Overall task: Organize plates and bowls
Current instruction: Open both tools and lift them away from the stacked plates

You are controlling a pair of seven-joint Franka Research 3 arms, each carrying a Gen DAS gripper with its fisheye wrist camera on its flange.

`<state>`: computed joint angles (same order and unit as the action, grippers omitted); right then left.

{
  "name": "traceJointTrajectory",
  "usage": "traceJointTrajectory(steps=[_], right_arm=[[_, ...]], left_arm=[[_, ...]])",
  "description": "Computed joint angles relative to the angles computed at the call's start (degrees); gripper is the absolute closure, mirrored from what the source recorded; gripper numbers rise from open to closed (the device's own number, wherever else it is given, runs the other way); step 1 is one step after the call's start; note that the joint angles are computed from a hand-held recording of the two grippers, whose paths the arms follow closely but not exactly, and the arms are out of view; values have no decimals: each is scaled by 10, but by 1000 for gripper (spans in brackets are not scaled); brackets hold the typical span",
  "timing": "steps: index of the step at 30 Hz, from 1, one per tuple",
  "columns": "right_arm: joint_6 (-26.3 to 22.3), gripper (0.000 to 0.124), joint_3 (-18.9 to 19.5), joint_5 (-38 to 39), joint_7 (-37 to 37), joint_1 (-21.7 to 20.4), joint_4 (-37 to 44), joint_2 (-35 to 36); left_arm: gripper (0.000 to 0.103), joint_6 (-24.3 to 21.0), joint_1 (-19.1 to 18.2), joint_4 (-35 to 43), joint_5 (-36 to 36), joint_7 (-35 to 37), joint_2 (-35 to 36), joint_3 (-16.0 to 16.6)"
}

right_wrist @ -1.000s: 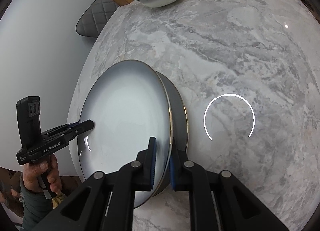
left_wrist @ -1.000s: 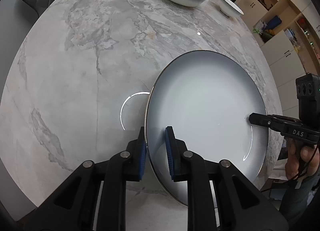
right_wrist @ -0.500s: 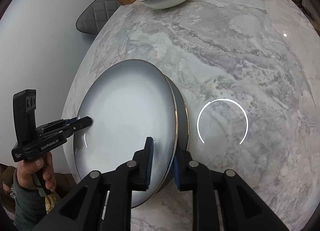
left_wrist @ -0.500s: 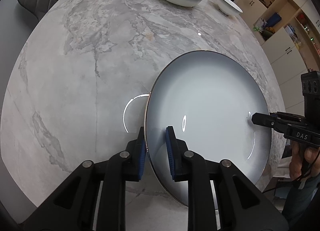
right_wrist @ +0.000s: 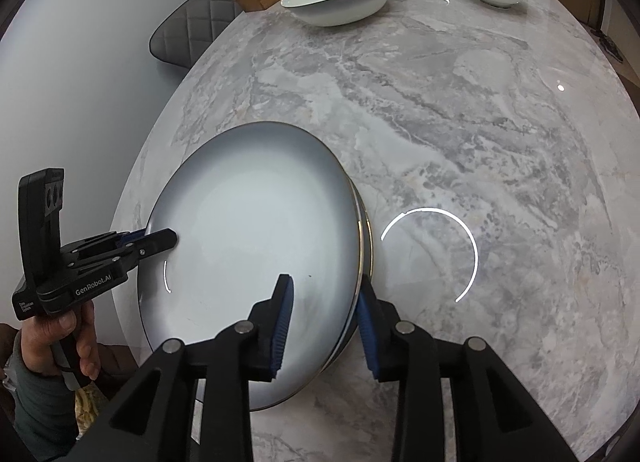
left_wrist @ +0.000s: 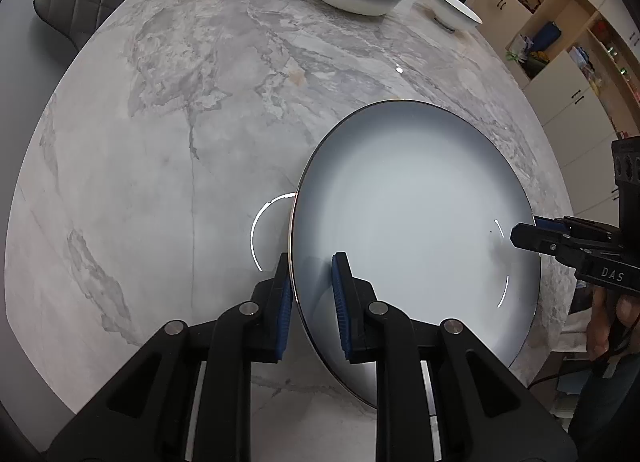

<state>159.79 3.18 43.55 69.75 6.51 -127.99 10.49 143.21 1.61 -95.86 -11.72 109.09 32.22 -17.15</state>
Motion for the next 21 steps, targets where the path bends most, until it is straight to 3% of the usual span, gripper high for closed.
traceJointTrajectory(steps=[3, 5, 7, 11, 12, 16, 18, 21], right_arm=[[6, 87, -1, -2, 5, 1, -2, -1], [11, 79, -2, -3, 7, 1, -7, -6], [12, 63, -2, 4, 4, -1, -11, -11], [18, 58, 0, 38, -20, -7, -21, -24], [20, 52, 0, 49, -26, -8, -24, -27], [60, 21, -5, 76, -54, -5, -47, -52], [81, 21, -14, 45, -33, 0, -59, -61], [83, 21, -17, 78, -58, -8, -61, -68]], left_arm=[[79, 4, 1, -4, -2, -5, -3, 1], [51, 7, 9, -9, -12, -3, -8, -3], [43, 16, 19, -18, -31, 8, -16, -13], [33, 24, 26, -23, -48, 15, -25, -14], [31, 28, 28, -26, -53, 17, -28, -14], [1, 38, 29, -38, -50, 19, -44, -4], [0, 44, 33, -38, -57, 18, -47, -3], [0, 73, 34, -40, -63, 12, -50, -1]])
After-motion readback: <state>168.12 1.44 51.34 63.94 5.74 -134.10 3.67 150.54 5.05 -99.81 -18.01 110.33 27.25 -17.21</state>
